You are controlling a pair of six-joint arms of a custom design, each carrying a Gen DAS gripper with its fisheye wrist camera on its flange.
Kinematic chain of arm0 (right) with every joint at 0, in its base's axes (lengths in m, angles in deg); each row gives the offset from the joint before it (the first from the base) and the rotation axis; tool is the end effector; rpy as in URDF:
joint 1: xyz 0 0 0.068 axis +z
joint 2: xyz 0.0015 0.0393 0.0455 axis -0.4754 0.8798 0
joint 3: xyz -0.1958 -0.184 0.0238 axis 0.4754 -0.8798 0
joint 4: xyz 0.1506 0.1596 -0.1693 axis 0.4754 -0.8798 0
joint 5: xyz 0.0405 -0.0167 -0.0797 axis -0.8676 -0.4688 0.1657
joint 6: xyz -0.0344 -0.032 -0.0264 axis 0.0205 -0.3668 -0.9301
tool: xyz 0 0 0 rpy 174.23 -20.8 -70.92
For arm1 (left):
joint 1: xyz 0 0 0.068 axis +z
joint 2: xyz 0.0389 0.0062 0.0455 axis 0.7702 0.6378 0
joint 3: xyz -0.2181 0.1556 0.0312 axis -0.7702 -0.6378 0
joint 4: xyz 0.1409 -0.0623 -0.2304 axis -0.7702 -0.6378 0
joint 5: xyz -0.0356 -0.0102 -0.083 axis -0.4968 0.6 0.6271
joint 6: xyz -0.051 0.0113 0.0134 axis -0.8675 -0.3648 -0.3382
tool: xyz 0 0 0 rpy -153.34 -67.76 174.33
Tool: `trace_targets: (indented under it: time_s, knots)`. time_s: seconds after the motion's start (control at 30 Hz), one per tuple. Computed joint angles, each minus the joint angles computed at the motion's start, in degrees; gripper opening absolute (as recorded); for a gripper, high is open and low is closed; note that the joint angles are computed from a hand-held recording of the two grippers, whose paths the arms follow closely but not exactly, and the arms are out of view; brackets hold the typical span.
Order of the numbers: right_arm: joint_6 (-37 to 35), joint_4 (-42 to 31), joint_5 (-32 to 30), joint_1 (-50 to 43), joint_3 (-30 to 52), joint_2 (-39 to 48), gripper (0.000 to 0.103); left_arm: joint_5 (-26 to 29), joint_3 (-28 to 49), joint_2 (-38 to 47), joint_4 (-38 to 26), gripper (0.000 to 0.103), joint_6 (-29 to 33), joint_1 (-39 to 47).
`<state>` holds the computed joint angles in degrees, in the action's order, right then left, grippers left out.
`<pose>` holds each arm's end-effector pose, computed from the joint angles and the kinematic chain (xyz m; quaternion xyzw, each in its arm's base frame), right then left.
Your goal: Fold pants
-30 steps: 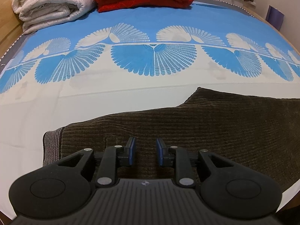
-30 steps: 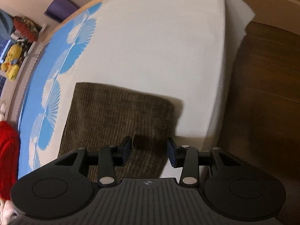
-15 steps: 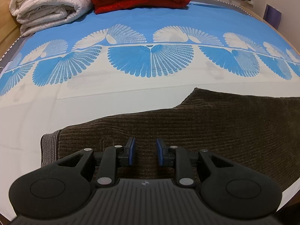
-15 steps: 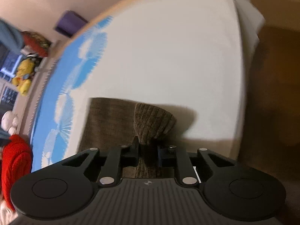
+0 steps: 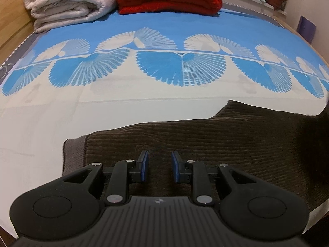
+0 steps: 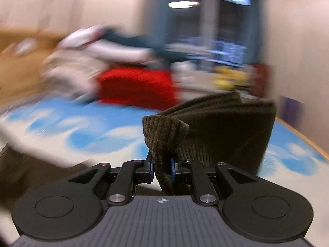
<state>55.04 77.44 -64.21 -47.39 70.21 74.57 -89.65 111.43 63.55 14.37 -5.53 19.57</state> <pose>0.2517 -0.0602 0.1414 -0.2276 0.7786 0.1281 0.5705 0.2123 -0.1088 0.2096 -0.1487 0.9447 0.0523 0.2877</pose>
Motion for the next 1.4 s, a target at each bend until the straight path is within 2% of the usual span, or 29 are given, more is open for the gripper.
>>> trace_targets:
  time_s: [0.07,0.1,0.17,0.2,0.23,0.27,0.33,0.4,0.43,0.5,0.57,0.7,0.77,0.8,0.83,0.9,1.0,1.07,1.13,1.17,1.2,1.23,1.27,1.3,1.33,1.4]
  knots:
    - [-7.70,-8.49,3.51,8.65,-2.28,-1.77,0.025,0.33,-0.94,-1.56,-0.32,0.027,-0.29,0.73]
    - [-11.99,-14.31,5.11,12.12,-1.91,-1.08,0.037,0.60,-1.40,-2.24,-0.48,0.027,-0.39,1.11]
    - [-23.10,-29.84,7.47,17.74,1.66,3.00,0.040,1.17,-2.28,-3.49,-0.82,0.027,-0.46,1.86]
    - [-26.90,-33.10,9.39,19.77,1.77,3.99,0.041,1.32,-2.62,-3.95,-0.93,0.027,-0.39,2.12]
    - [-28.70,-31.77,10.66,20.96,-0.38,2.49,0.047,1.44,-2.99,-4.52,-0.97,0.027,-0.15,2.38]
    - [-29.81,-30.04,10.74,21.36,-2.75,-0.40,0.046,1.51,-3.35,-5.13,-0.96,0.027,0.12,2.61]
    - [-30.55,-33.28,6.61,18.84,-1.48,-1.99,0.047,1.67,-3.99,-6.03,-0.75,0.027,0.70,3.26]
    - [-27.75,-33.73,2.58,15.06,1.13,-0.92,0.053,1.92,-4.27,-6.38,-0.56,0.027,1.18,4.09]
    - [-24.49,-30.48,2.88,14.80,0.50,-1.33,0.058,2.02,-4.37,-6.52,-0.51,0.027,1.31,4.42]
    - [-20.90,-25.94,5.65,14.54,0.39,0.08,0.059,2.17,-4.56,-6.70,-0.36,0.027,1.46,4.65]
    - [-19.79,-25.18,8.42,15.01,1.78,3.32,0.059,2.17,-4.49,-6.47,-0.37,0.027,1.59,4.52]
    - [-21.20,-24.88,14.39,18.83,2.68,7.63,0.058,2.22,-4.58,-6.40,-0.55,0.027,1.96,4.52]
    - [-22.04,-21.70,15.38,20.08,1.28,7.96,0.058,2.25,-4.68,-6.46,-0.68,0.027,1.96,4.65]
    - [-21.98,-21.38,16.05,21.13,1.29,7.59,0.054,2.30,-4.73,-6.49,-0.70,0.027,2.04,4.80]
    - [-22.53,-21.77,15.93,21.53,1.73,7.62,0.037,2.27,-4.79,-6.49,-0.74,0.027,1.99,4.79]
    - [-22.14,-20.52,14.59,22.41,2.25,7.88,0.014,2.29,-4.72,-6.27,-0.71,0.027,1.90,4.85]
    - [-19.99,-13.50,8.74,19.94,-1.86,1.26,0.013,2.31,-4.71,-6.27,-0.44,0.027,2.10,4.80]
    - [-18.48,-16.20,0.77,15.74,-2.21,-3.55,0.013,2.24,-4.56,-5.89,-0.08,0.027,2.28,4.52]
    - [-22.64,-24.12,-4.42,12.63,-0.11,-3.96,0.013,2.15,-4.27,-5.16,0.16,0.027,2.47,4.28]
    - [-28.30,-30.91,-3.59,12.73,2.27,-1.56,0.014,2.18,-4.11,-4.80,0.23,0.027,2.48,4.22]
    - [-33.70,-37.54,0.29,14.02,5.04,2.04,0.016,2.25,-3.83,-4.35,0.25,0.027,2.42,4.19]
    - [-36.77,-39.47,4.44,15.29,5.71,4.73,0.020,2.33,-3.73,-4.12,0.25,0.027,2.31,4.13]
    - [-38.63,-37.02,6.18,15.61,4.08,5.72,0.024,2.38,-3.57,-3.90,0.21,0.027,2.15,4.00]
    - [-39.44,-34.93,5.84,15.31,2.41,4.94,0.030,2.38,-3.41,-3.68,0.22,0.027,2.02,3.80]
    - [-39.32,-36.26,5.93,15.42,2.65,4.21,0.033,2.35,-3.34,-3.55,0.33,0.027,2.08,3.58]
    - [-37.92,-41.65,3.77,13.96,5.29,3.55,0.031,2.22,-3.14,-3.04,0.55,0.027,2.53,3.26]
